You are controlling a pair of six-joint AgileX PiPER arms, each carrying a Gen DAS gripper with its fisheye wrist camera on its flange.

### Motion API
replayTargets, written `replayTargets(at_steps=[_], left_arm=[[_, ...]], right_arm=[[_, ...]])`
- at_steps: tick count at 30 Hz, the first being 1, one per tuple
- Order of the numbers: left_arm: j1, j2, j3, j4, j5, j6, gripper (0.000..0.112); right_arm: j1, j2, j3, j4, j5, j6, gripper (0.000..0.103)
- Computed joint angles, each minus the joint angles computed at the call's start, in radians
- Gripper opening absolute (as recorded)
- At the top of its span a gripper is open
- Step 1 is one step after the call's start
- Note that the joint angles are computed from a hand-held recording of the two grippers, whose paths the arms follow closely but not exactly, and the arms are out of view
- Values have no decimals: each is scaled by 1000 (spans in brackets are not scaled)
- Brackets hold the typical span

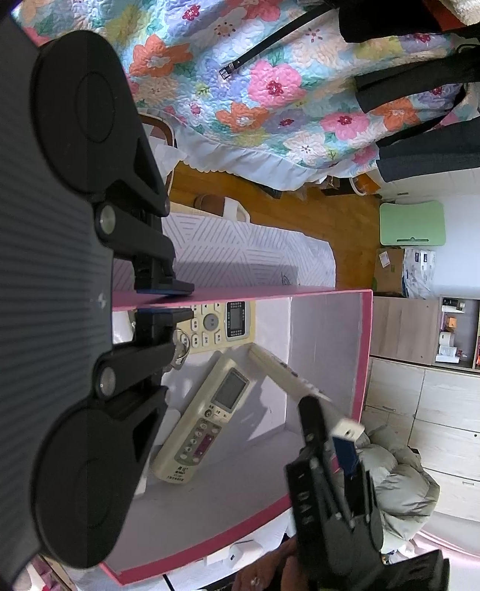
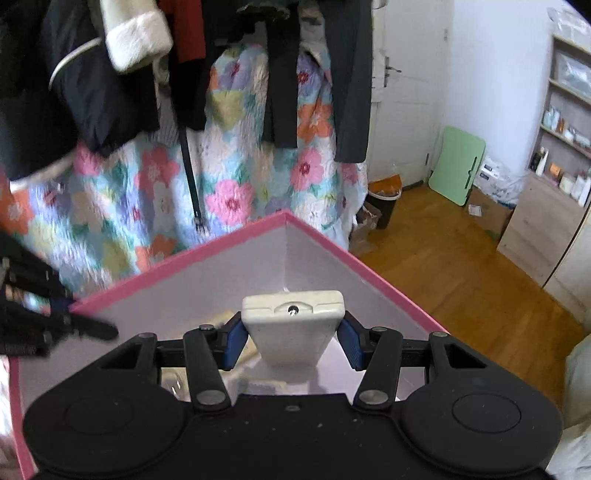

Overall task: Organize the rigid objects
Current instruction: 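Carry the white remote into the pink box beside the others, release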

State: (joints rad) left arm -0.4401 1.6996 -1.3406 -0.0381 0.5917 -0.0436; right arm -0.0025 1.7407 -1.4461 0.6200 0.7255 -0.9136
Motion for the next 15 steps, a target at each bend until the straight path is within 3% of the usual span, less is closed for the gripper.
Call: replayTargets(at_steps=[5,11,13,15], left_arm=[[3,-2,3,-7,-3,4,6],[6,-1,3,-8,-2,8,6],[6,1,-2,-8,2,9,6],[6,3,-5,-5,6,3,6]], right_arm=[[14,-25,18,-96,-1,34,58],[97,-62,103,-399,-162,242,62],[91,-91,137,-412,-197,273,62],[53,-145,187,-329,-217,227,62]])
